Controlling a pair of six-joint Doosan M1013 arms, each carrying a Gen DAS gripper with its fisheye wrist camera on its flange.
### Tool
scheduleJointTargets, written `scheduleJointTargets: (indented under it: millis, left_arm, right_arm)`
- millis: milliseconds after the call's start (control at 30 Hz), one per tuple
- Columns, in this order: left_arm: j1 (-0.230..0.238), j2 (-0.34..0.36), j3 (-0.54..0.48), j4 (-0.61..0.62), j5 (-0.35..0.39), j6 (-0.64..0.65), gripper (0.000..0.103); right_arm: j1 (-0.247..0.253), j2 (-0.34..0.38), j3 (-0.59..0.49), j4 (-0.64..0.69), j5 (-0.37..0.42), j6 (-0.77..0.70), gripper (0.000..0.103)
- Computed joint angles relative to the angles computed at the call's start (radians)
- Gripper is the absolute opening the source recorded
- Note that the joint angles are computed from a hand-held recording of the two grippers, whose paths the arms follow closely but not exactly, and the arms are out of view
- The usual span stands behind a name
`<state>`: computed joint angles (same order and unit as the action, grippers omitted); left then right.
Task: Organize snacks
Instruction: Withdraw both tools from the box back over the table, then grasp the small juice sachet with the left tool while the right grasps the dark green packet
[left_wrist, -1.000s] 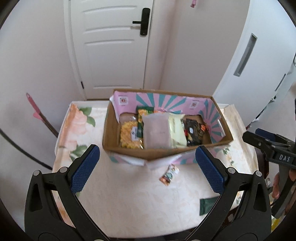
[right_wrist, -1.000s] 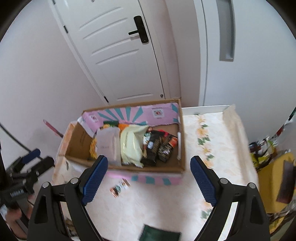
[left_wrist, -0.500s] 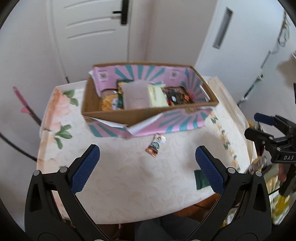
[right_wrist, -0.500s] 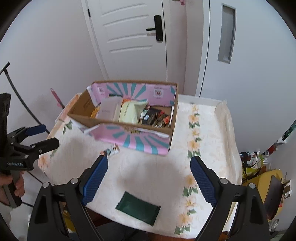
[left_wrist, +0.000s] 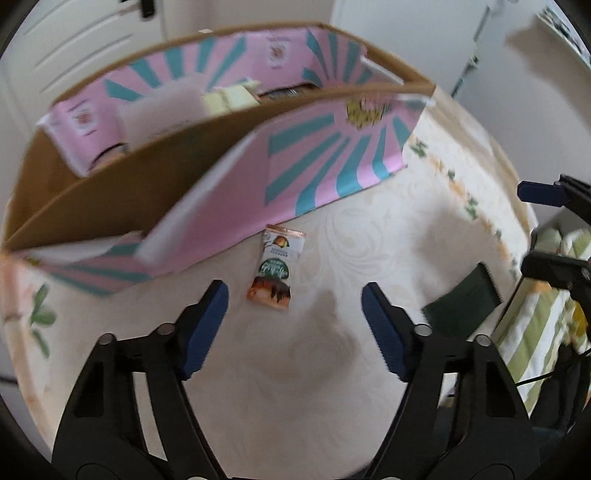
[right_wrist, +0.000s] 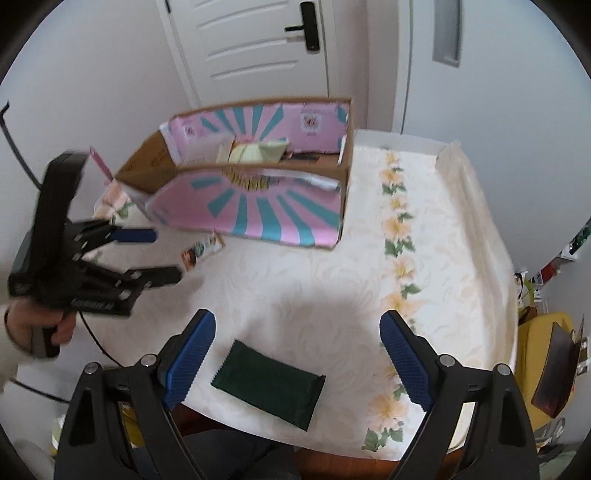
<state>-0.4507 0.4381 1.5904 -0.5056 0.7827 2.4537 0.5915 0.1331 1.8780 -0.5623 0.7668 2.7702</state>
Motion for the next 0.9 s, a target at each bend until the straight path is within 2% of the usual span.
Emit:
scheduleJointTargets:
  millis: [167, 267, 333, 400, 567, 767, 900]
  left_arm:
    - [-0.012, 0.042, -0.034, 0.021, 0.020, 0.030, 0.054]
    - [-0.013, 0.052, -0.043, 0.012, 0.023, 0.050, 0.053]
    - [-0.014, 0.055, -0.048, 0.017, 0.024, 0.054, 0.049]
    - [-0.015, 0.054, -0.047, 0.025, 0.014, 0.056, 0.037]
    - [-0.009, 0.059, -0.052, 0.038, 0.005, 0.049, 0.025]
    - [-0.007, 0.055, -0.051, 0.045, -0.003, 0.053, 0.023]
    - [-0.005, 0.050, -0.046, 0.049, -0.009, 0.047, 0.022]
  right_arm:
    - [-0.001, 0.018, 0.011, 0.045, -0.016, -0.088, 0.089]
    - [-0.005, 0.023, 0.014, 0.060, -0.022, -0.097, 0.089]
    - [-0.009, 0.026, 0.018, 0.077, -0.035, -0.108, 0.089]
    - [-0.009, 0.028, 0.019, 0.083, -0.042, -0.116, 0.089]
    - [-0.010, 0.033, 0.021, 0.111, -0.048, -0.166, 0.089]
    - [-0.012, 0.030, 0.031, 0.142, -0.062, -0.243, 0.089]
    - [-0.017, 0.033, 0.034, 0.206, -0.070, -0.416, 0.088]
